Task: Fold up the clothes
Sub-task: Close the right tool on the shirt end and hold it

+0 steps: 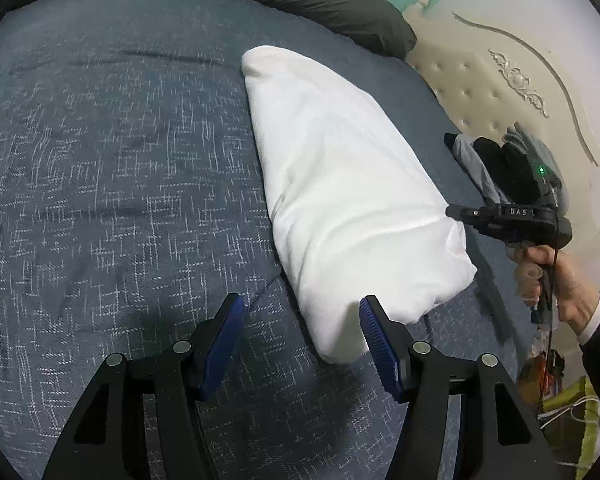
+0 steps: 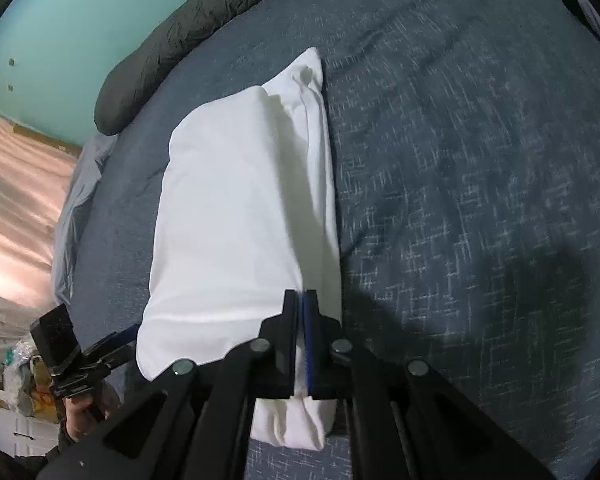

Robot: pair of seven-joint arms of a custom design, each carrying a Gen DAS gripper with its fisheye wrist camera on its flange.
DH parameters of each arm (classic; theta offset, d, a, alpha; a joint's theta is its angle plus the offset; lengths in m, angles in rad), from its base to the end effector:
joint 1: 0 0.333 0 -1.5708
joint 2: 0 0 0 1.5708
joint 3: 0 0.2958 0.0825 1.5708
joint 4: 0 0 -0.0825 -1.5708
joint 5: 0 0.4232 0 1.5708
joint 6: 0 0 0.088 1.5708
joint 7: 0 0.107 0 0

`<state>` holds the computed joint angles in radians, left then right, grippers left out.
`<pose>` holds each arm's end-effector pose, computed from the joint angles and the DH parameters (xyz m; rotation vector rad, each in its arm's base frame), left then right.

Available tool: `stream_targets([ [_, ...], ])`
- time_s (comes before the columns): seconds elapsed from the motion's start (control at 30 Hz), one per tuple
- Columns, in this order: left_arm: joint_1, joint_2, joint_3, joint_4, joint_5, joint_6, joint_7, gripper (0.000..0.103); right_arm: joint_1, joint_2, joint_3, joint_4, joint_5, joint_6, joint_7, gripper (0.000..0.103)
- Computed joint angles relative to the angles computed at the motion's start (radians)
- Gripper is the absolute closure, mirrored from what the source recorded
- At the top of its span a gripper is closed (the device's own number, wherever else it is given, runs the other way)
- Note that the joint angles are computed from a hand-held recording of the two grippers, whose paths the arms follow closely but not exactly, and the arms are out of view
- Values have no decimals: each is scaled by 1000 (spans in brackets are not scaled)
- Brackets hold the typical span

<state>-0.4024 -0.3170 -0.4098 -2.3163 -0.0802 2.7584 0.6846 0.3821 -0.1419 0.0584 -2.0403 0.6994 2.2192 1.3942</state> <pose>0.3706 -0.4032 0.5074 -2.1644 1.9439 -1.1261 0.5215 0.2700 0.5125 -1.9935 1.5086 0.3862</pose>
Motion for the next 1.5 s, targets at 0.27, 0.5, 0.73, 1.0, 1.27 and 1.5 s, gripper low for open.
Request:
stream_targets([
  [0.27, 5, -11, 0, -6, 2, 3, -2, 39, 7, -59, -12, -39, 22, -34, -22, 60],
  [0.5, -1, -2, 1, 4, 1, -4, 12, 39, 27, -89, -15, -83, -8, -40, -67, 96],
  [0.73, -6, 7, 5, 10, -6, -5, 20, 39, 7, -117, -49, -99, 15, -33, -57, 102],
  [1.0, -9, -5, 11, -4, -20, 0, 29, 39, 6, -95, -47, -96, 64, -32, -32, 98],
  [1.27, -11, 1, 9, 1, -31, 0, 40, 39, 1, -143, -50, -141, 21, -43, 4, 65],
  [1.5, -13, 18, 12, 10, -35, -1, 47, 39, 14, -139, -53, -149, 29, -76, -37, 101],
])
